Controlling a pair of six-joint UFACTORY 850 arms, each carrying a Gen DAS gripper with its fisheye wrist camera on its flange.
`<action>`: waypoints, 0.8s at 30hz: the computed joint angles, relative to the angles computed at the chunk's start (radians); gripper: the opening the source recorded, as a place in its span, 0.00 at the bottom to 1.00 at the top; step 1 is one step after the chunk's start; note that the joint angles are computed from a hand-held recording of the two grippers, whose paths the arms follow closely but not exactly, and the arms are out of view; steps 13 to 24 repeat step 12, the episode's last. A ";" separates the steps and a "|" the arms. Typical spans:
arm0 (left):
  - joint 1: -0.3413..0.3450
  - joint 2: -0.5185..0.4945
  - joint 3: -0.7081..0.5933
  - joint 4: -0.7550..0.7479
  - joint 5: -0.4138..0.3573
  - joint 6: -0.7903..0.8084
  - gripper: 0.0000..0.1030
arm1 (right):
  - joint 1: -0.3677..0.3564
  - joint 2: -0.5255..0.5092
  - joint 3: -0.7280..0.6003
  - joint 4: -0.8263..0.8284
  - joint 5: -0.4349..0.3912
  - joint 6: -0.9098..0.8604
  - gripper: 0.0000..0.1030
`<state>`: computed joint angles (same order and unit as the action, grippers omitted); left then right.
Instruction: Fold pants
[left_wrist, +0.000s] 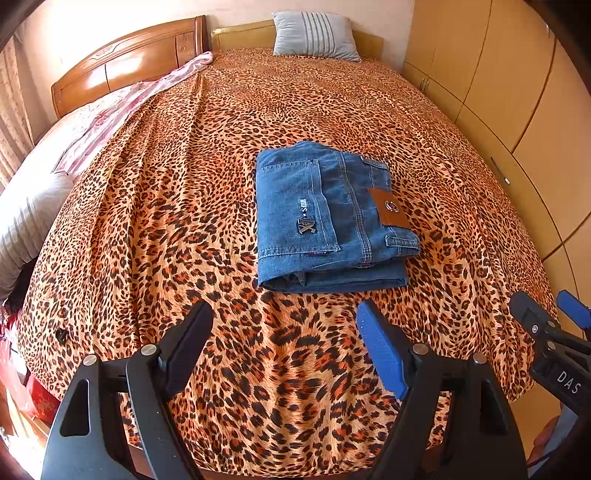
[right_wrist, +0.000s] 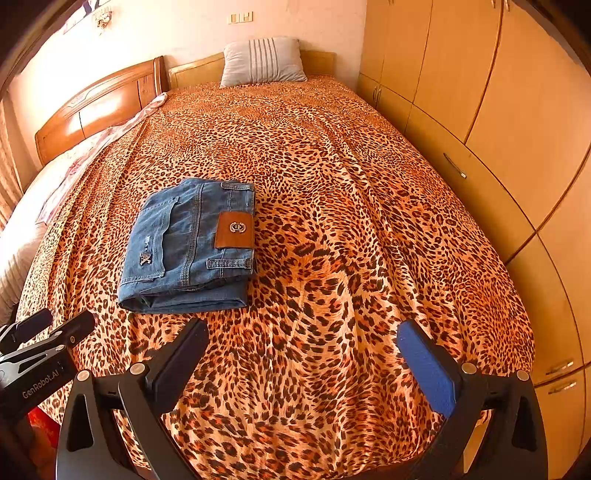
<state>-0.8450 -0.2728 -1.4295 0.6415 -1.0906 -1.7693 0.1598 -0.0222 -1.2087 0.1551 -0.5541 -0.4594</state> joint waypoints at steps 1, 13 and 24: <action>-0.004 0.002 0.002 0.016 -0.005 -0.016 0.78 | 0.000 0.000 0.001 -0.001 0.001 0.001 1.00; 0.007 -0.005 -0.005 0.000 -0.008 -0.005 0.78 | 0.000 -0.015 -0.008 -0.008 0.002 0.003 1.00; 0.007 -0.005 -0.005 0.000 -0.008 -0.005 0.78 | 0.000 -0.015 -0.008 -0.008 0.002 0.003 1.00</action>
